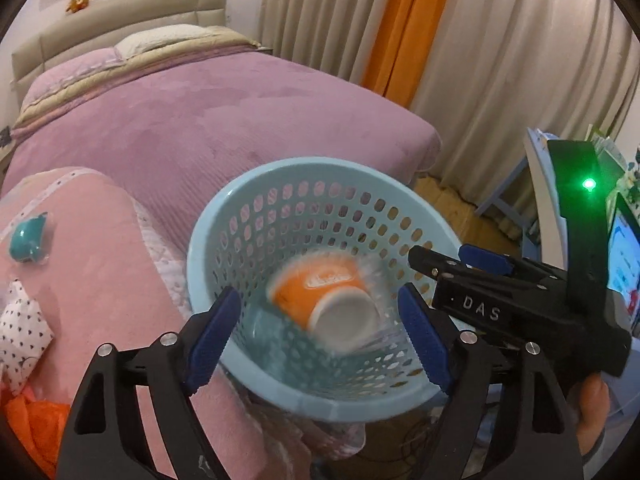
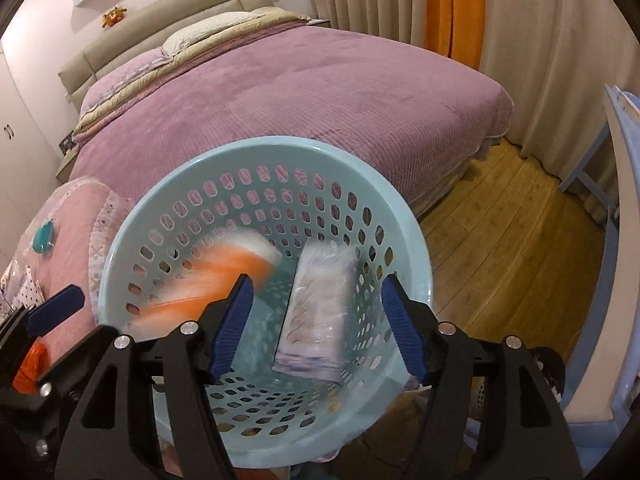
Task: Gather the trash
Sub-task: 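Carry both items over the blue basket and open both tools to drop them, then grasp the pink yogurt bottle with the left tool while the right tool grasps another white carton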
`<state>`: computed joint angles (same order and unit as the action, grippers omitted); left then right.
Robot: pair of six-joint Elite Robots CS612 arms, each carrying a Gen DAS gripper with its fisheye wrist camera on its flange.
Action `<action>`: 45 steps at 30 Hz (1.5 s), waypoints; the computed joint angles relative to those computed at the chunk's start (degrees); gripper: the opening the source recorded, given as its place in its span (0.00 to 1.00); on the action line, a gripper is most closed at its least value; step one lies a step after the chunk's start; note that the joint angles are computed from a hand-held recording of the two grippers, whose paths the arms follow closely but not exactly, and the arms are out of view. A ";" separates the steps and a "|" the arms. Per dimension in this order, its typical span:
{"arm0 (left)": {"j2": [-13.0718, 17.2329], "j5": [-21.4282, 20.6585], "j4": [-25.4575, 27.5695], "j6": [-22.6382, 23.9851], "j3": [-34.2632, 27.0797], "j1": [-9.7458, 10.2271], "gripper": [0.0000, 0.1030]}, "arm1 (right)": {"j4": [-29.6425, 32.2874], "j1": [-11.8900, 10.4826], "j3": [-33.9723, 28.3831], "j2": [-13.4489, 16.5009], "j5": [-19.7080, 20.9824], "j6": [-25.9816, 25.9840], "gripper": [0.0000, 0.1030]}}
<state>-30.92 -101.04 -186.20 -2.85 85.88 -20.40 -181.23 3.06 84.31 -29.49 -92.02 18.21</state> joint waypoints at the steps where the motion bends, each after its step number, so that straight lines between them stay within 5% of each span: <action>1: -0.21 -0.05 -0.56 -0.07 0.24 0.32 0.77 | -0.48 -0.05 0.20 0.00 0.16 -0.06 0.61; 8: -2.63 1.53 -8.84 -3.81 4.78 0.89 0.77 | -7.97 0.70 2.50 -1.28 3.65 -3.28 0.61; 14: -5.83 11.42 -17.43 -6.61 12.09 1.95 0.77 | -18.06 3.02 3.67 -2.34 9.50 -8.99 0.61; 23: -9.52 20.36 -23.34 -13.37 21.98 7.86 0.81 | -19.17 7.04 0.52 -1.62 17.72 -15.77 0.61; 27: -10.33 25.18 -21.51 -15.81 24.18 10.66 0.86 | -15.85 8.75 -1.51 -1.00 20.67 -18.40 0.61; 37: -8.38 13.34 -13.31 -23.86 20.69 17.61 0.84 | -3.72 11.62 -7.91 1.12 25.42 -21.56 0.61; 39: -7.68 12.44 -11.41 -23.20 19.62 17.92 0.77 | -1.15 11.74 -8.54 1.13 26.51 -22.56 0.59; 42: -7.10 13.08 -10.13 -23.36 19.27 17.83 0.65 | 0.18 12.18 -8.44 0.99 26.51 -25.06 0.42; 45: -6.89 13.70 -9.75 -23.20 19.04 17.78 0.51 | -0.52 12.54 -7.04 0.42 27.00 -28.33 0.39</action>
